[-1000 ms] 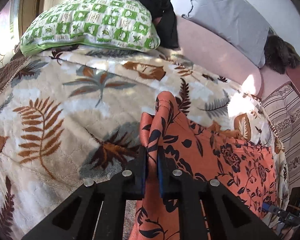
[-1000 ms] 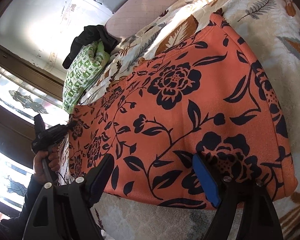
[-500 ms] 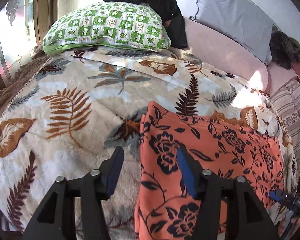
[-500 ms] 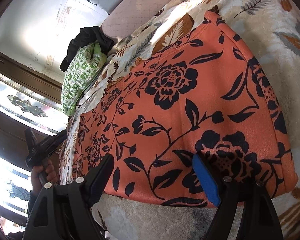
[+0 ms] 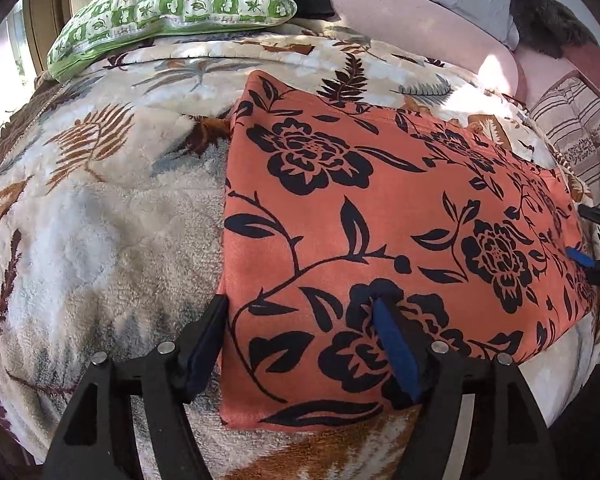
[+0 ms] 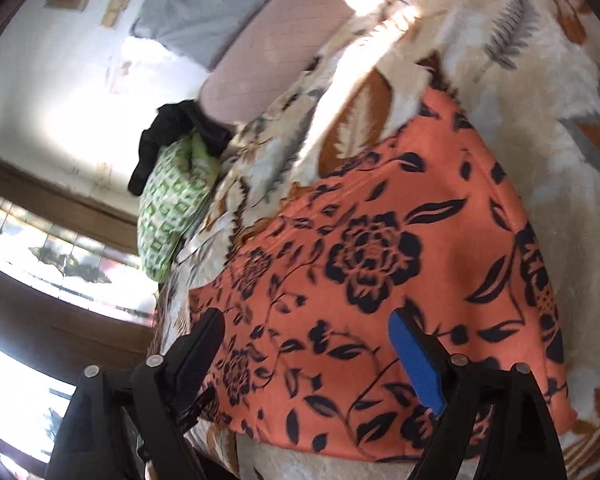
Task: Fold small clothes
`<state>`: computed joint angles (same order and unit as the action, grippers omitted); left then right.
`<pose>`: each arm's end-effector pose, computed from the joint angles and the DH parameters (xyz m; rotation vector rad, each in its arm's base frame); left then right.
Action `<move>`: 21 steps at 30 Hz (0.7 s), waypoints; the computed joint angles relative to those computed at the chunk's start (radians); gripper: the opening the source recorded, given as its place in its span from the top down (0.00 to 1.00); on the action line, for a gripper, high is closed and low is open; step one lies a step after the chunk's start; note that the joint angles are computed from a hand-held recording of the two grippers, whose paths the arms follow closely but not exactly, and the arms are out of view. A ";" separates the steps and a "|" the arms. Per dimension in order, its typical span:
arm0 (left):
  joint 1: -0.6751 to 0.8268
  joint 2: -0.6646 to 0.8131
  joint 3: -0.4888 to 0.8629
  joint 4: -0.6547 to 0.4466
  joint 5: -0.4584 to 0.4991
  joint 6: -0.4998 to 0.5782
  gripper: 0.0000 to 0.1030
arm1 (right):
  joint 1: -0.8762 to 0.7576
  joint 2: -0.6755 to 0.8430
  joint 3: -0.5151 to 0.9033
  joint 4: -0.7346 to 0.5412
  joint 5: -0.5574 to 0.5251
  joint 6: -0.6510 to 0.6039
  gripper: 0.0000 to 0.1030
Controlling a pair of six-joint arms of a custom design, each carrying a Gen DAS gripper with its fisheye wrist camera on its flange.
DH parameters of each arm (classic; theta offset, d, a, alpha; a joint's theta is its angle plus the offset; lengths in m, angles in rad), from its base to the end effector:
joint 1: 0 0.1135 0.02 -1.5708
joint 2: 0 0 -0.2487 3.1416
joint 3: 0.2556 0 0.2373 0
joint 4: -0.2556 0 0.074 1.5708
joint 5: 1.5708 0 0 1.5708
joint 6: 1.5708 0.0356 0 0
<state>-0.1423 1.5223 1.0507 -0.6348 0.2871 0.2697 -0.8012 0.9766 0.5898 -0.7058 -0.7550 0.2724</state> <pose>0.2838 -0.0508 0.2144 0.6287 2.5670 -0.3413 0.1303 -0.0994 0.1998 1.0238 2.1721 0.7625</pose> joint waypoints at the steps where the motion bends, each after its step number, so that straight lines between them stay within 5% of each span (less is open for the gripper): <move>1: 0.000 -0.005 -0.009 0.010 -0.001 0.006 0.27 | -0.050 0.046 -0.033 0.052 -0.052 0.034 0.18; 6: -0.006 -0.006 -0.006 0.006 -0.007 0.000 0.27 | 0.018 0.072 0.162 -0.044 -0.047 0.006 0.17; 12: -0.002 -0.011 -0.014 0.011 -0.003 0.003 0.26 | 0.041 0.409 0.233 0.175 0.108 0.093 0.15; 14: 0.000 -0.008 -0.011 0.009 0.001 -0.001 0.26 | 0.017 0.382 0.212 0.218 0.067 0.184 0.12; 18: -0.001 -0.016 -0.020 0.017 -0.001 -0.001 0.26 | 0.096 0.309 0.276 0.031 0.176 0.088 0.12; 21: 0.001 -0.015 -0.017 0.011 0.002 -0.003 0.26 | 0.079 0.108 0.186 -0.040 0.106 0.099 0.12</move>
